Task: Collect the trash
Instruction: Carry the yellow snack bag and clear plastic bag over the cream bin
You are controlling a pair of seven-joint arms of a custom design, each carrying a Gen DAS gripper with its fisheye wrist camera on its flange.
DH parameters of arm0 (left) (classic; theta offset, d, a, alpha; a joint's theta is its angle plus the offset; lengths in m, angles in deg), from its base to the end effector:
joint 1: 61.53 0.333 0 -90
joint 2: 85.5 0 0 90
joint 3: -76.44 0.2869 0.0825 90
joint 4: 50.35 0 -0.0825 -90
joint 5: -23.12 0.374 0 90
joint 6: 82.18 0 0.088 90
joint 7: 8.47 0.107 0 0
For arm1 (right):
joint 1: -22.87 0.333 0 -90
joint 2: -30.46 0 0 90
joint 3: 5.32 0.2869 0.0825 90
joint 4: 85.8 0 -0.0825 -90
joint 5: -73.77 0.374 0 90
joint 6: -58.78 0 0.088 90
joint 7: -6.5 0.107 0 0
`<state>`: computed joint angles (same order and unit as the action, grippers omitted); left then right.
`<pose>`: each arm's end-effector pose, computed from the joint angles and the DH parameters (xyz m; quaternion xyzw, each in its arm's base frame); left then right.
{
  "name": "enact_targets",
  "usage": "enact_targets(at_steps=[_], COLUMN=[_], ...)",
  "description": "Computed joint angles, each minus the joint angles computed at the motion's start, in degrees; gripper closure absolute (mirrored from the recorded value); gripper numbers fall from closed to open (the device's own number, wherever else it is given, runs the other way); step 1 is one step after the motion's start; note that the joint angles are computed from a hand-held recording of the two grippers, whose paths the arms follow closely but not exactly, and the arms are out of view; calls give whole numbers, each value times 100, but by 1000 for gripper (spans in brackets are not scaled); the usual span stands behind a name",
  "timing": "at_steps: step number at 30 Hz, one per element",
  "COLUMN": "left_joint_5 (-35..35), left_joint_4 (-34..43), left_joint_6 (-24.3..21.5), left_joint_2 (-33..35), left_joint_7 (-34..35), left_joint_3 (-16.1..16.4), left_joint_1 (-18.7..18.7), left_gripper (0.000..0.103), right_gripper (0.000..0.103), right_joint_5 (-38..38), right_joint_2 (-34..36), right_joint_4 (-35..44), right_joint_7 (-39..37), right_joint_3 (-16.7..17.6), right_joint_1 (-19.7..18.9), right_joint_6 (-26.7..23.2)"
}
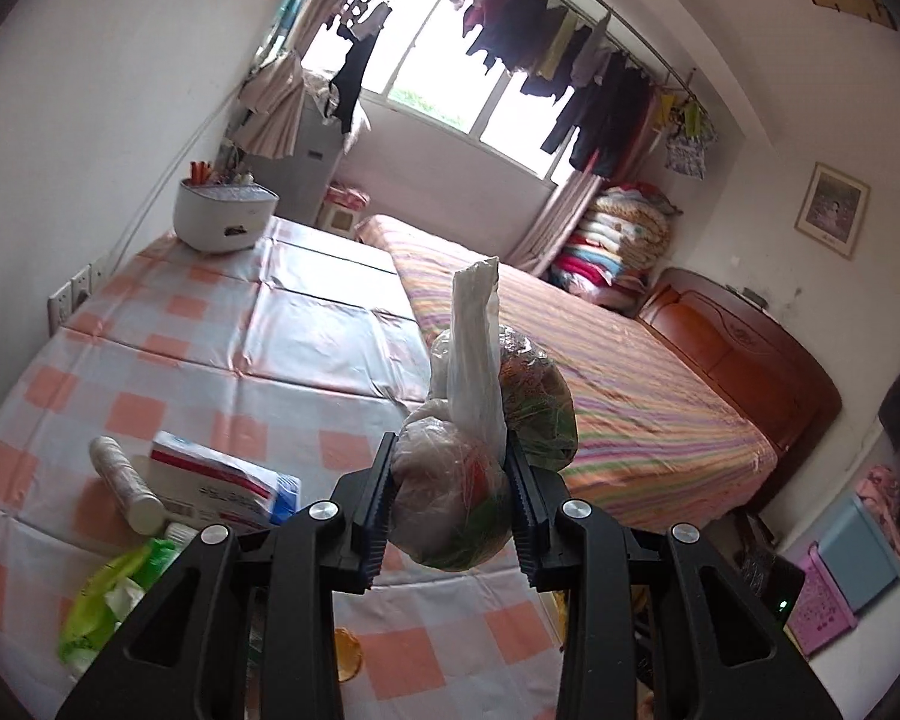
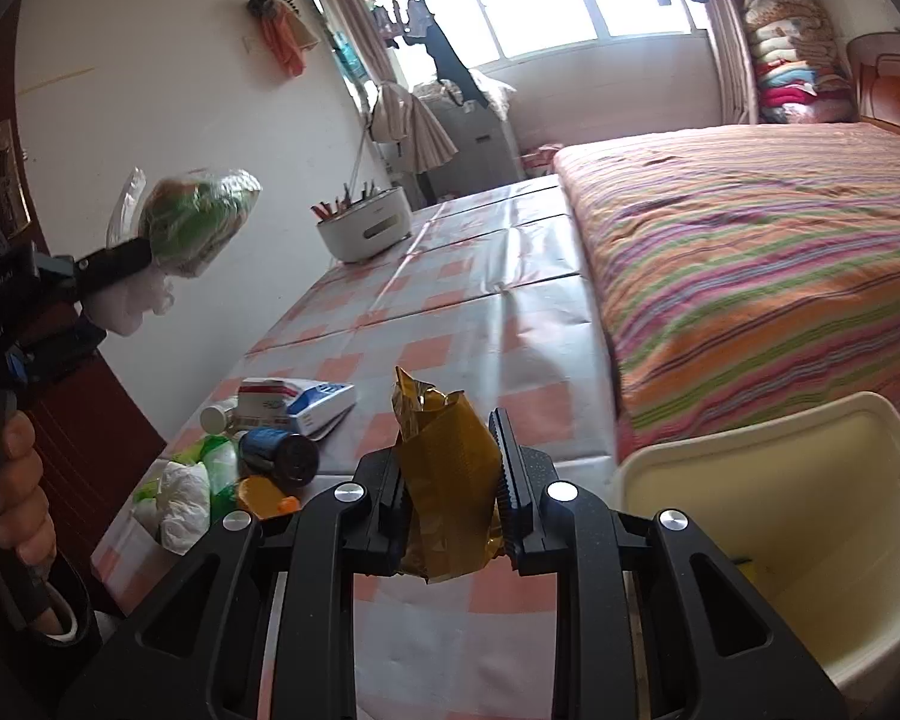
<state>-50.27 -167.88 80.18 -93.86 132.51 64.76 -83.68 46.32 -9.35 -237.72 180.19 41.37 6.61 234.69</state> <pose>0.4790 -0.2681 0.5553 -0.4565 0.7032 -0.5425 0.0528 0.3480 0.2639 0.4581 -0.4979 0.7093 -0.2685 0.4207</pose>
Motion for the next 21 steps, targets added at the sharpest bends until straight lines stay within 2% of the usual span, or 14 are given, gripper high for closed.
enact_targets(at_steps=[8, 21], left_joint_5=[335, 675], left_joint_4=[30, -21], left_joint_6=[-68, -221], left_joint_2=[135, 150], left_joint_7=[-138, -248], left_joint_3=[-166, -258], left_joint_1=[-127, -289], left_gripper=[70, 70], right_gripper=[81, 81], right_joint_5=[161, 76], right_joint_2=[-837, -1742], right_joint_4=[-731, -1387], right_joint_7=[158, 446], right_joint_3=[-570, -1092], right_joint_1=[653, 1412], right_joint_6=[-357, -1113])
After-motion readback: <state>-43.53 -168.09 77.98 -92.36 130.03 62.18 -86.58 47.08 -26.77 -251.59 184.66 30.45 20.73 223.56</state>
